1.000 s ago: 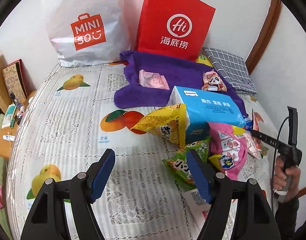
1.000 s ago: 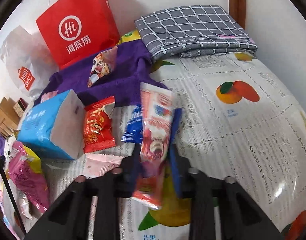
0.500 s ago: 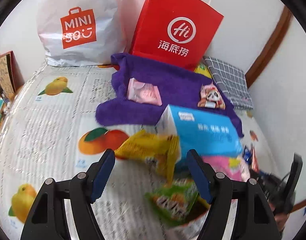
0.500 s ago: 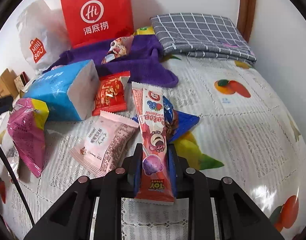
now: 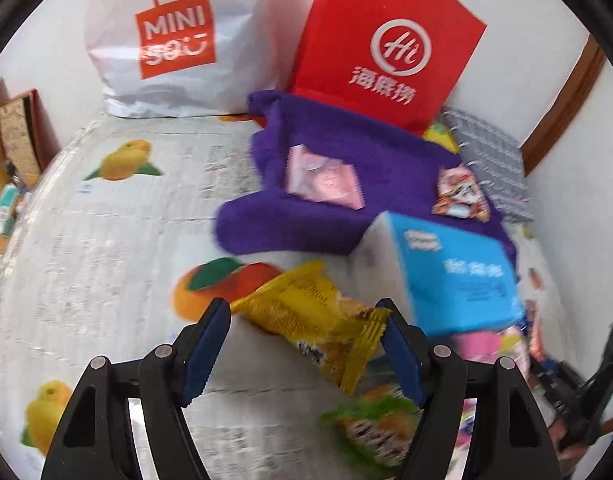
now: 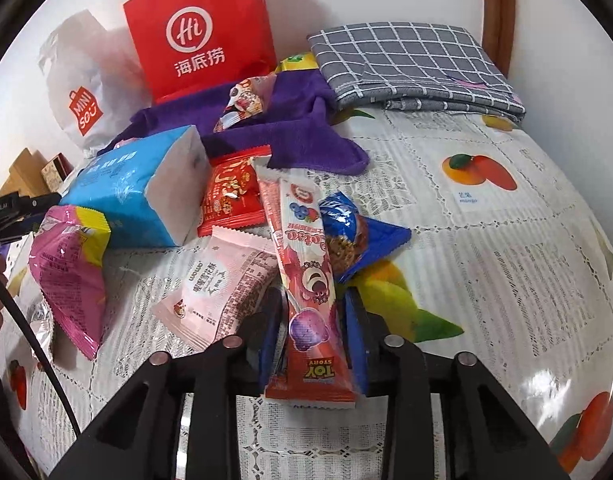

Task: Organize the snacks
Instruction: 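Grasp the yellow chip bag with the left tool while the right tool lifts the stick snack, then carry both snacks to the purple towel and release the stick snack from the right tool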

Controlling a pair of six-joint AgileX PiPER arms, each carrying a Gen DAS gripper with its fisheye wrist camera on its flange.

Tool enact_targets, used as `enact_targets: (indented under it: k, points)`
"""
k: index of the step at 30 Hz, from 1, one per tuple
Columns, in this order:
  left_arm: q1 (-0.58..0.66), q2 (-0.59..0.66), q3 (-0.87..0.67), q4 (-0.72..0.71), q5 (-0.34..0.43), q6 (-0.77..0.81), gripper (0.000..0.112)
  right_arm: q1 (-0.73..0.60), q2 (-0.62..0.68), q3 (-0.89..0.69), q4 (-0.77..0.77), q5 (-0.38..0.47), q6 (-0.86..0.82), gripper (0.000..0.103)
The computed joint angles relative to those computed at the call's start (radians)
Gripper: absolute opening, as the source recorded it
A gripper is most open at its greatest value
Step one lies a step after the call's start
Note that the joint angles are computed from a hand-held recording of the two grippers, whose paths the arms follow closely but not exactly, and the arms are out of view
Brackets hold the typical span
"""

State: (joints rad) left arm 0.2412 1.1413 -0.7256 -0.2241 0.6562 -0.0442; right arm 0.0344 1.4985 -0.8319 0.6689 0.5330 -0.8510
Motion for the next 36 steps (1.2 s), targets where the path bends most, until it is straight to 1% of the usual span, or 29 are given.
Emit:
enact_targets:
  k: [2,3,6,7,9,12,15,16,17,18,19,22,24,27,29,32,35,36]
  points:
    - [-0.002,-0.001,0.005,0.061,0.007,-0.038,0.072,0.002,0.000,0.001,-0.003,-0.002,0.002,0.036]
    - [0.005,0.000,0.010,0.061,0.004,-0.031,0.072,0.002,-0.001,0.001,-0.002,-0.001,0.002,0.036]
    - [0.050,0.016,0.020,-0.045,-0.015,0.080,0.072,0.002,-0.001,0.001,0.001,0.000,0.002,0.036]
    - [0.051,0.027,0.020,-0.067,-0.028,0.094,0.072,0.007,-0.002,0.002,-0.005,-0.003,0.009,0.036]
    - [0.022,0.053,0.022,-0.046,-0.063,0.069,0.072,0.007,-0.002,0.002,-0.014,-0.007,0.012,0.036]
    - [-0.047,0.088,0.028,0.069,-0.111,-0.040,0.072,0.017,-0.004,0.003,-0.037,-0.018,0.030,0.036]
    - [-0.129,0.094,0.045,0.304,-0.158,-0.274,0.071,0.016,-0.004,0.002,-0.030,-0.013,0.019,0.038]
    - [-0.148,0.097,0.048,0.367,-0.162,-0.335,0.070,0.018,-0.004,0.003,-0.031,-0.013,0.018,0.040]
    - [-0.155,0.101,0.048,0.390,-0.163,-0.359,0.070,0.023,-0.005,0.004,-0.038,-0.015,0.023,0.041]
    - [-0.156,0.104,0.045,0.394,-0.164,-0.365,0.066,0.033,-0.007,0.005,-0.056,-0.023,0.038,0.042]
    - [-0.148,0.099,0.049,0.380,-0.172,-0.354,0.060,0.040,-0.009,0.006,-0.068,-0.028,0.048,0.043]
    - [-0.105,0.092,0.060,0.310,-0.190,-0.305,0.050,0.058,-0.013,0.009,-0.098,-0.038,0.071,0.047]
    - [-0.077,0.079,0.074,0.249,-0.203,-0.247,0.048,0.059,-0.014,0.010,-0.102,-0.040,0.074,0.047]
    - [-0.039,0.071,0.090,0.139,-0.221,-0.145,0.047,0.033,-0.009,0.005,-0.046,-0.015,0.021,0.047]
    - [-0.041,0.073,0.091,0.140,-0.226,-0.152,0.047,0.010,-0.004,0.000,0.001,0.008,-0.018,0.046]
    - [-0.050,0.066,0.096,0.158,-0.228,-0.174,0.047,-0.029,0.008,-0.007,0.068,0.042,-0.070,0.042]
    - [-0.054,0.053,0.103,0.170,-0.232,-0.192,0.046,-0.066,0.020,-0.013,0.118,0.068,-0.100,0.032]
    - [-0.054,0.046,0.107,0.163,-0.234,-0.184,0.044,-0.083,0.028,-0.018,0.141,0.086,-0.117,0.026]
